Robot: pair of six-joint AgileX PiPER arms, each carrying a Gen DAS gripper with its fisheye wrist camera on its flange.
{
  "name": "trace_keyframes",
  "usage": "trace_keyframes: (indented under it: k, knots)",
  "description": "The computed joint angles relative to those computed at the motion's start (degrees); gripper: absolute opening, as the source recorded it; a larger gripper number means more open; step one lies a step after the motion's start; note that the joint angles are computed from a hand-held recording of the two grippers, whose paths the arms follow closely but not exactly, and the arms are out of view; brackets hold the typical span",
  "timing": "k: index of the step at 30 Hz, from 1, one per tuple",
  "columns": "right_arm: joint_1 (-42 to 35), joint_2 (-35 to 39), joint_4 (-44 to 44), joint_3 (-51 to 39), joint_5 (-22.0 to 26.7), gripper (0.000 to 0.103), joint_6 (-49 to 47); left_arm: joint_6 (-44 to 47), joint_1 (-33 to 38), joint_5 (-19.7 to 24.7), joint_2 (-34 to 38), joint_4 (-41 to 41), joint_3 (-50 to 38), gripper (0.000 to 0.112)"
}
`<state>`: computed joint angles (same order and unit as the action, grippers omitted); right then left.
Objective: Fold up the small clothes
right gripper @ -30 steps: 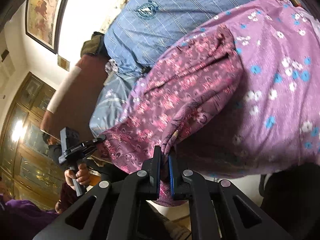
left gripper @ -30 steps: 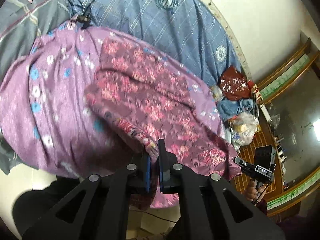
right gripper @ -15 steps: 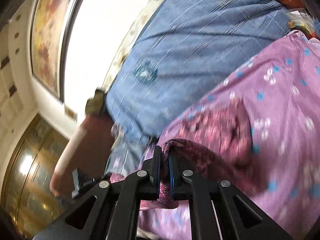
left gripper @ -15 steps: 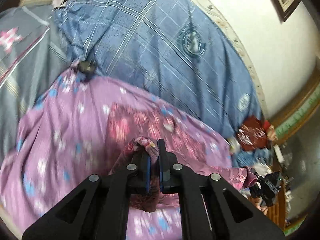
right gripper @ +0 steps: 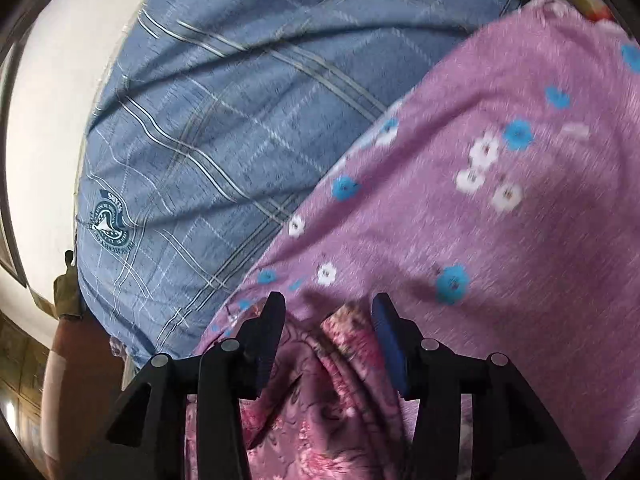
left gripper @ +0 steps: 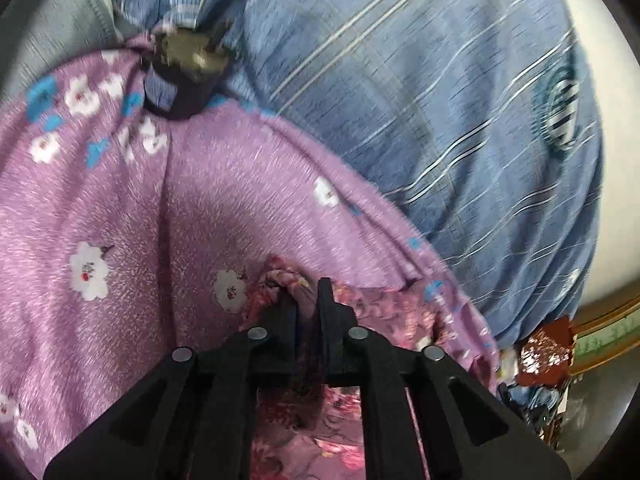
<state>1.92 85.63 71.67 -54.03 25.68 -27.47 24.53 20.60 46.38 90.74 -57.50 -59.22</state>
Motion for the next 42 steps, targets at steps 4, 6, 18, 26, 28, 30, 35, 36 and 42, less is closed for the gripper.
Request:
trace_keyframes:
  k: [4, 6, 18, 26, 28, 30, 35, 36, 42]
  knots:
    - [4.62, -5.54, -7.89, 0.29, -1.54, 0.048, 1.06, -0.26, 3.24, -0.1, -11.78, -2.0, 3.56, 0.03]
    - [8.77, -7.68, -19.18, -1.07, -2.44, 0.048, 9.48, -9.65, 1.44, -6.37, -23.24, 6.89, 6.97, 0.08]
    - [16.47, 4.33, -59.31, -13.66, -1.74, 0.064, 35.72, -29.51, -17.89, -13.18, -26.9, 26.58, 17.73, 0.084]
    - [26.09, 14.06, -88.84, -23.26, 4.22, 0.004, 59.64, -28.17, -16.82, -18.06, -18.15, 24.86, 13.85, 0.084]
    - [26.47, 12.43, -99.92, -21.97, 4.55, 0.004, 71.1, -26.22, -15.12, -17.52, -18.28, 21.19, 13.99, 0.084]
    - [24.04, 9.81, -105.83, -19.91, 4.71, 0.005, 82.56, -25.34, -13.56, -17.36, -20.01, 19.44, 14.89, 0.084]
    - [15.39, 3.16, -98.55, -8.78, -2.91, 0.044, 94.28, -31.26, -13.13, -17.51, -22.21, 25.36, 15.65, 0.084]
    - [14.87, 1.83, -95.29, -7.39, -4.78, 0.044, 90.43, -30.81, -12.39, -17.22, -22.37, 24.59, 15.94, 0.084]
    - [25.76, -1.25, -85.01, -10.9, 1.15, 0.038, 64.88, -36.44, -11.81, -14.9, -21.05, 29.75, 15.32, 0.084]
